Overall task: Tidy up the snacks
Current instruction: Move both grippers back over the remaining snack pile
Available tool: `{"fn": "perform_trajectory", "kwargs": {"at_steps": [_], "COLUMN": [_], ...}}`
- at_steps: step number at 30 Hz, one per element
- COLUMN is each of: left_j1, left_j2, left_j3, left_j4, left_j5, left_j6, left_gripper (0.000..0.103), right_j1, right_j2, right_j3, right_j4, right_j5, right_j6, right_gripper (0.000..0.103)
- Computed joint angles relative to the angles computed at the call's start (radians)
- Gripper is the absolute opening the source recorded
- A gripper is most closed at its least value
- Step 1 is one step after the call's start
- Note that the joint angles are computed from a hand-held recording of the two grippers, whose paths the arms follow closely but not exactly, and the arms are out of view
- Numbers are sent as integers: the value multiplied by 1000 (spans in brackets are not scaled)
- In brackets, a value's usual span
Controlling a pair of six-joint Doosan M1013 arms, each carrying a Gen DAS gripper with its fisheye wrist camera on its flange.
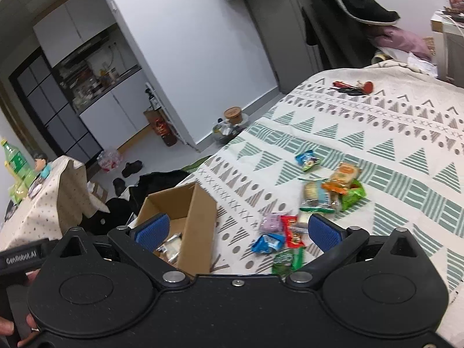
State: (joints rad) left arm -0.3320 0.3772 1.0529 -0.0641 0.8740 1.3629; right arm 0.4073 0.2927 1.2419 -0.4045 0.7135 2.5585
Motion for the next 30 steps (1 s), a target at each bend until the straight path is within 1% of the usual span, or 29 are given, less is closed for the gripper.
{"fn": "perform_trajectory", "kwargs": {"at_steps": [5,12,18,23,25,28,30], "left_j1": [-15,-31,-41,-50,-54,-64,-66], "left_j2": [-4,1,8,20,24,30,37], "left_j3": [8,9,17,18,19,25,22], "left_j4": [9,10,-37,-65,-78,-87,-99], "left_j5": [0,11,13,18,15,-5,-10], "left_j6": [9,5,26,36,51,54,59], "left_gripper": [103,103,103,103,103,102,102], "right_j1": [-5,-9,-17,-31,-39,-55,-65], "right_j2": [-15,-22,-27,-18,-15,-8,-1], "right_j3": [21,37,55,62,68,81,86], "right_j4": [5,15,3,52,90,165,223], "right_j5": [-1,41,38,37,30,11,1], "right_j6": [-11,-28,12,9,6,-3,-16], "right_gripper": [103,103,103,102,101,93,85]}}
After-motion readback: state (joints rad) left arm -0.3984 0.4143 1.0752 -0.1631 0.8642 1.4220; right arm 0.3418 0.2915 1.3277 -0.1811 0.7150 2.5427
